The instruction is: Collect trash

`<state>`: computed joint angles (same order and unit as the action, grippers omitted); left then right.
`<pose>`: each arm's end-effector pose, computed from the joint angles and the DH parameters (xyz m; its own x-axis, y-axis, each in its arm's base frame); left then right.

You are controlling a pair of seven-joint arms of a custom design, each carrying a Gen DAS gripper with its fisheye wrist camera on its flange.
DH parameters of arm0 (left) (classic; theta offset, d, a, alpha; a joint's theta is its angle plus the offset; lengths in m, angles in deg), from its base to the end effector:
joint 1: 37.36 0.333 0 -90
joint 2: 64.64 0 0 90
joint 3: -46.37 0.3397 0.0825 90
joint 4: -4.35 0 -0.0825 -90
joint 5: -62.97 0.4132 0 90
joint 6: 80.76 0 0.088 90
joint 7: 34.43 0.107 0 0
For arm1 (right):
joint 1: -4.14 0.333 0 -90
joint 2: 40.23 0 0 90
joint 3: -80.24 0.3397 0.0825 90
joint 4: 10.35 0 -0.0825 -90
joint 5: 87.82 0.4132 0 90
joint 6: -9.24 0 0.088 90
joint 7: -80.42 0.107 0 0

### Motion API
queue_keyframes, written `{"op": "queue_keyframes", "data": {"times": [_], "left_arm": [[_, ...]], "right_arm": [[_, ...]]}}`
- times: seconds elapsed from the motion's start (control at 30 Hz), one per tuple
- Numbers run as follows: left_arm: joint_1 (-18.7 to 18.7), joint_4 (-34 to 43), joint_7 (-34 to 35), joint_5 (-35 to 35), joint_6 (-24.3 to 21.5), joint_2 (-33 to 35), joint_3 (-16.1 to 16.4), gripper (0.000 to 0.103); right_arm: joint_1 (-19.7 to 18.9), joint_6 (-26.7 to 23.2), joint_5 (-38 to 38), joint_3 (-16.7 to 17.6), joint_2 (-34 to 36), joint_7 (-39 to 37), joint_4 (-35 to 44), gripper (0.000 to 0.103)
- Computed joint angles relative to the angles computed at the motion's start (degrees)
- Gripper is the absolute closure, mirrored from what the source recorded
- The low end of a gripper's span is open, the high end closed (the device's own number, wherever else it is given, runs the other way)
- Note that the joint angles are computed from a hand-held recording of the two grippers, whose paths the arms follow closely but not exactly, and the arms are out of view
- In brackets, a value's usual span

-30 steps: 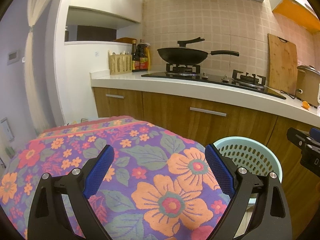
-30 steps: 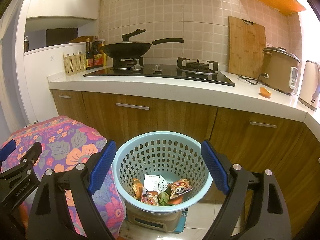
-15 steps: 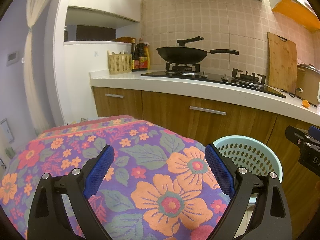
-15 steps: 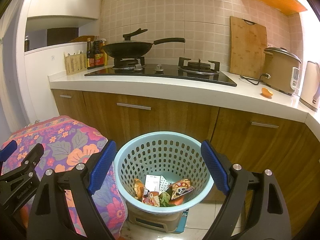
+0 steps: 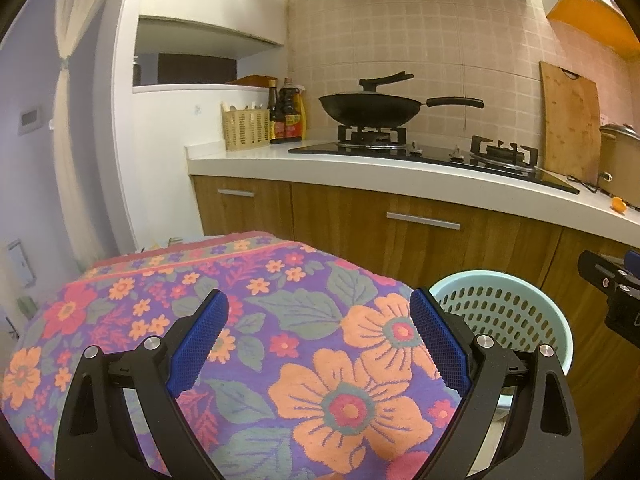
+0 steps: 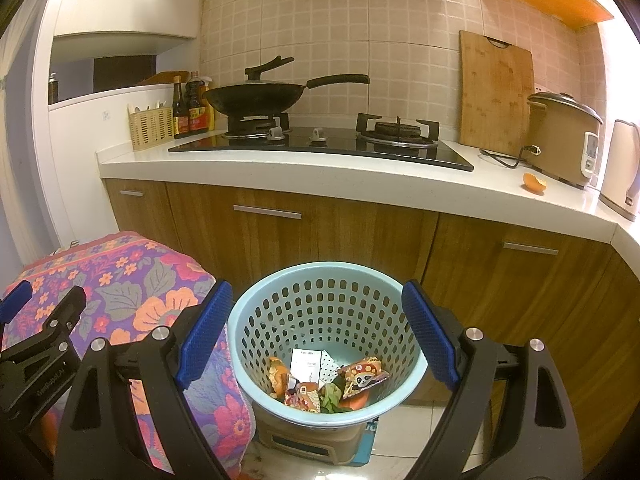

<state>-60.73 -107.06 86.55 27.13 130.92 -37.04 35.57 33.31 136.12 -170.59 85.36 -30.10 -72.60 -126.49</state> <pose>0.6085 -0.2988 0.3720 -0.2783 -0.9602 -0.0226 -0.3612 0.1264 -0.9239 0.5389 0.3260 0.3919 -0.4622 -0.8868 -0.0035 -0.3961 0.2100 -0.8939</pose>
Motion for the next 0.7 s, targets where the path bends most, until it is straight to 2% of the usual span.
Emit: {"op": "queue_keyframes", "data": {"times": [0.5, 0.7], "left_arm": [[-3.23, 2.65, 7.46, -7.89, -1.65, 0.53, 2.21, 0.014], [-2.31, 2.91, 6.77, -7.93, -2.72, 0.48, 1.64, 0.014]], "right_arm": [[-0.14, 0.35, 0.12, -0.12, 0.05, 0.16, -0.32, 0.021], [-0.19, 0.29, 0.29, -0.12, -0.03, 0.18, -0.41, 0.021]]}}
